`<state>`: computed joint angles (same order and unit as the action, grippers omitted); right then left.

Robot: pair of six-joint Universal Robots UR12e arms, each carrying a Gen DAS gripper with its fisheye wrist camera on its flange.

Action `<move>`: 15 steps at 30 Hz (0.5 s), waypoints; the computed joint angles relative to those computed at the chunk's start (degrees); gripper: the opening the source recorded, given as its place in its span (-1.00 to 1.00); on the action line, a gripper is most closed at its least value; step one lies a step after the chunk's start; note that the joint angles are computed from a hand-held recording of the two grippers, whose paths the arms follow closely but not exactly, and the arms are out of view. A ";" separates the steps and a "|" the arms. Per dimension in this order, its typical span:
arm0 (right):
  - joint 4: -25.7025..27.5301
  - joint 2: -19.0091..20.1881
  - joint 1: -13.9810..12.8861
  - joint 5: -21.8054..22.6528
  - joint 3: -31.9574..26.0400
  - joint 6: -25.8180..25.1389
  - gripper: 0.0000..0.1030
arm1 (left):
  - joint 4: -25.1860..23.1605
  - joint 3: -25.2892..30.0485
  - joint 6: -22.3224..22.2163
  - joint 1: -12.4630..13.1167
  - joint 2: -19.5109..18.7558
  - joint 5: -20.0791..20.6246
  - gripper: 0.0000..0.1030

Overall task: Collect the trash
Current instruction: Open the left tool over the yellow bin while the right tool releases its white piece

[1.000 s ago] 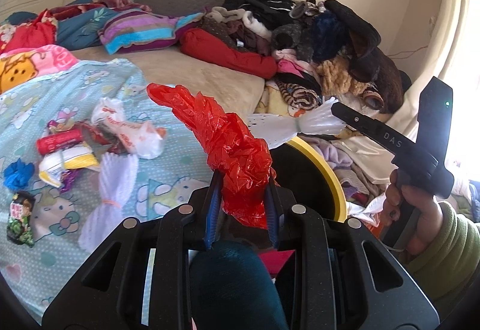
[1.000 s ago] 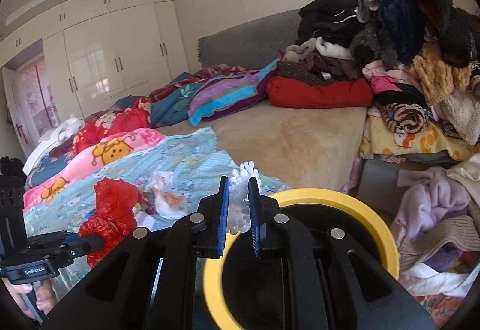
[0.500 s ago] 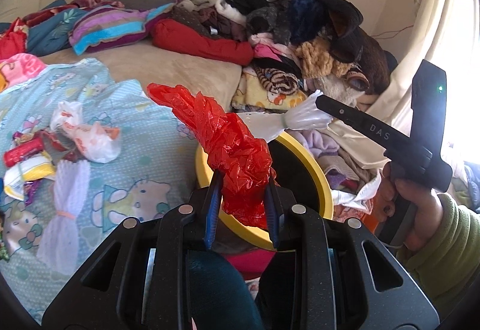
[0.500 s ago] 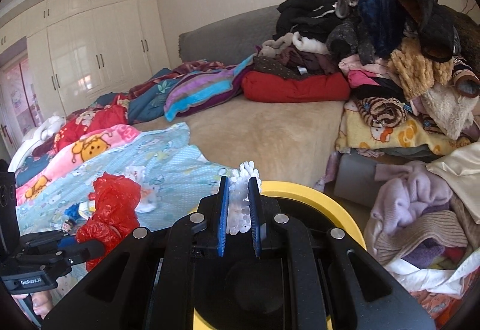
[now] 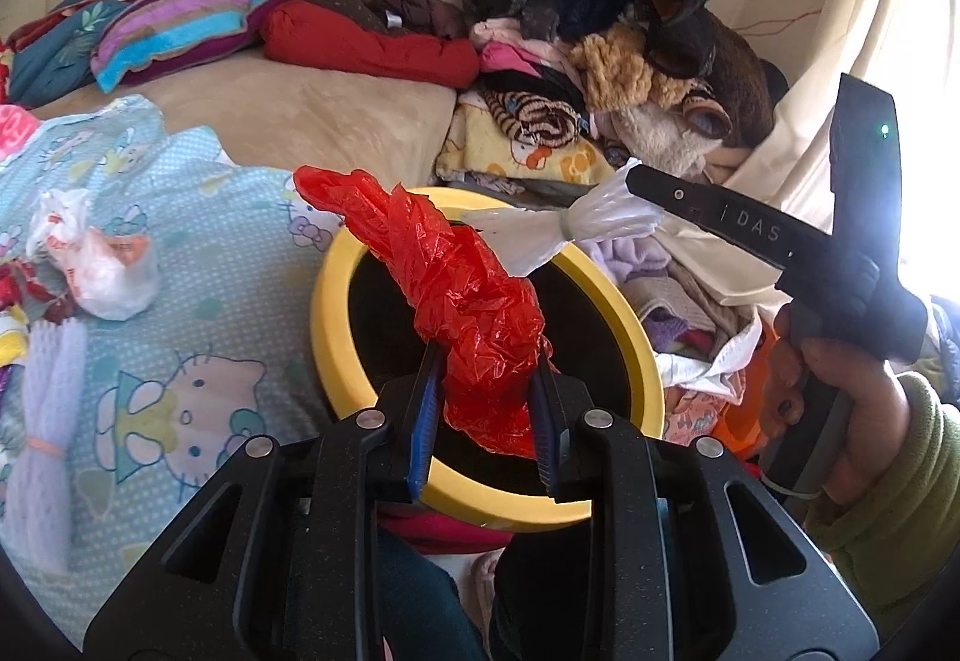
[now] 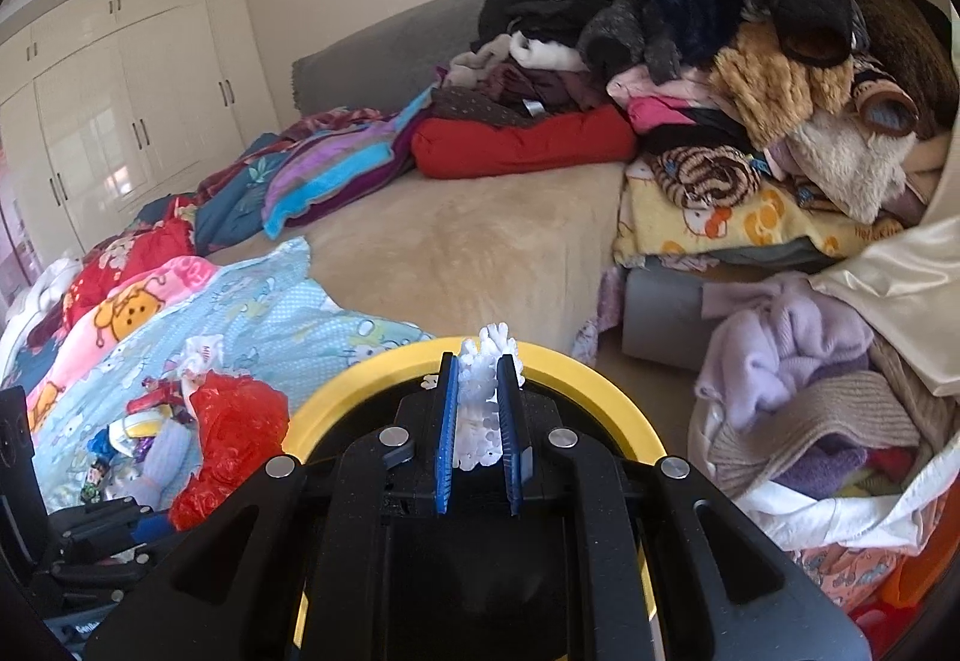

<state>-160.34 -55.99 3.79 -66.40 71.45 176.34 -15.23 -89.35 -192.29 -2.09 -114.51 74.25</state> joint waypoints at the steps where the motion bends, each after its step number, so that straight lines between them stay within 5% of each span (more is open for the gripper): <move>1: 0.30 0.07 -0.04 -0.13 -0.04 0.17 -0.75 | -0.16 0.17 0.09 -0.05 -0.18 -0.02 -0.60; 7: 1.54 0.38 -0.02 -0.64 -0.25 0.55 -0.54 | 0.20 0.64 -0.17 -0.06 -1.04 -0.28 -0.50; 9: 1.49 0.39 0.01 -0.63 -0.09 1.11 -0.04 | 0.61 0.46 -0.50 -0.01 -1.04 0.11 -0.20; 14: 1.23 0.16 0.60 -1.32 0.57 0.26 0.06 | 3.69 -0.98 -2.24 0.13 -0.23 2.35 0.77; 15: 0.73 0.09 0.69 -1.12 0.79 0.12 0.12 | 4.20 -1.30 -2.48 0.23 0.00 2.71 0.78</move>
<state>-159.60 -55.90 4.48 -67.52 72.24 176.46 -11.03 -90.64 -194.77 -1.86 -114.51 76.96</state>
